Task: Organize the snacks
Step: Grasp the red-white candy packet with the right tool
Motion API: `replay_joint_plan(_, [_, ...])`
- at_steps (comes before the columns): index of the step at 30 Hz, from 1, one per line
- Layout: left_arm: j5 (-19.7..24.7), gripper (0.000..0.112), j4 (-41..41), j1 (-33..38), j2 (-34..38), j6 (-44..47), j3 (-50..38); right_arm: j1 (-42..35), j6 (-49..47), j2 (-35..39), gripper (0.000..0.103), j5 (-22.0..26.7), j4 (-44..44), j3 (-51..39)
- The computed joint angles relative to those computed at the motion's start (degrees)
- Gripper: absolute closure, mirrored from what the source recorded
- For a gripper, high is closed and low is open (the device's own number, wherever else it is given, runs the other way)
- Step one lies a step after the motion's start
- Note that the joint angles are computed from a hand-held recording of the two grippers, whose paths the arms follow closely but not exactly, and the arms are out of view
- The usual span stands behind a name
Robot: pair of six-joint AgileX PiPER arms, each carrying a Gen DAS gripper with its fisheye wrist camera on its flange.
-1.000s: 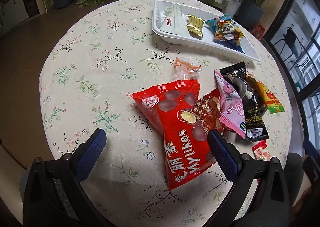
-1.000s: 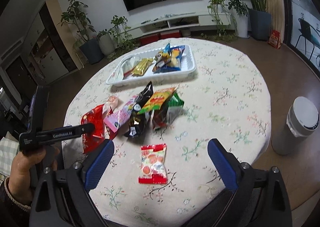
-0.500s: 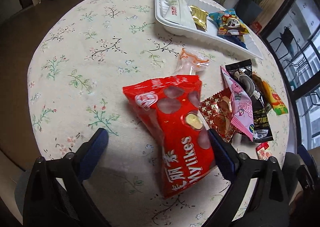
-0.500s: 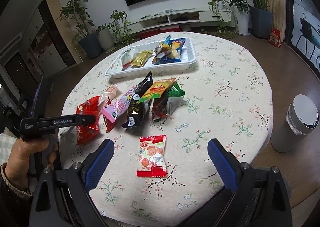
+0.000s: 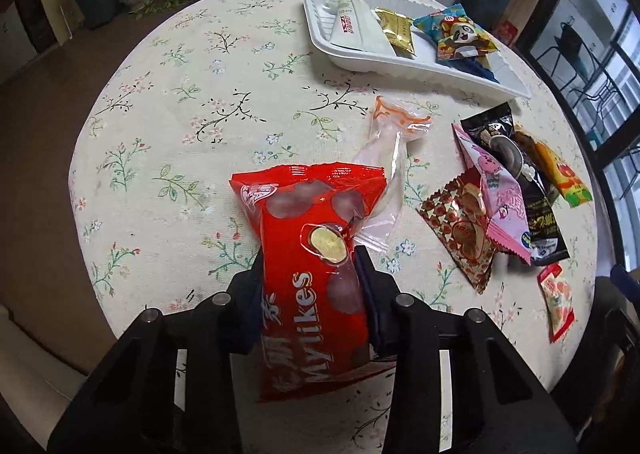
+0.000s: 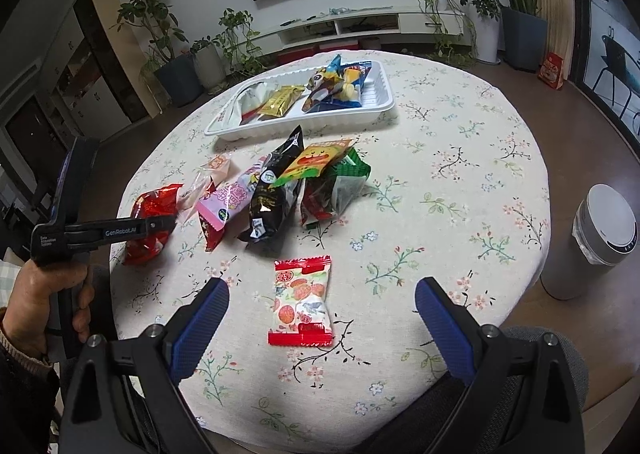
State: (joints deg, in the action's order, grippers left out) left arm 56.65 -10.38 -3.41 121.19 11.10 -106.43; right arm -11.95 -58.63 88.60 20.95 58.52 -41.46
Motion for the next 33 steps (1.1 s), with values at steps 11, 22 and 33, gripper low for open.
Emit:
replay_joint_plan(11, [-2.15,0.077,-4.03,1.52,-7.08,7.86,11.21,4.9,14.2,7.55,0.022,-0.21,-16.26,-5.95])
replay_joint_plan(22, [-6.41,0.077,-5.06,1.47,-13.03,12.89,20.97,11.87,31.66,10.71,0.041,-6.49,-36.85,-6.17])
replay_joint_plan(33, [-8.52,0.078,-6.87,1.37,-14.34,16.21,23.55,9.47,25.38,10.17,0.066,-3.07,-29.17,-7.06])
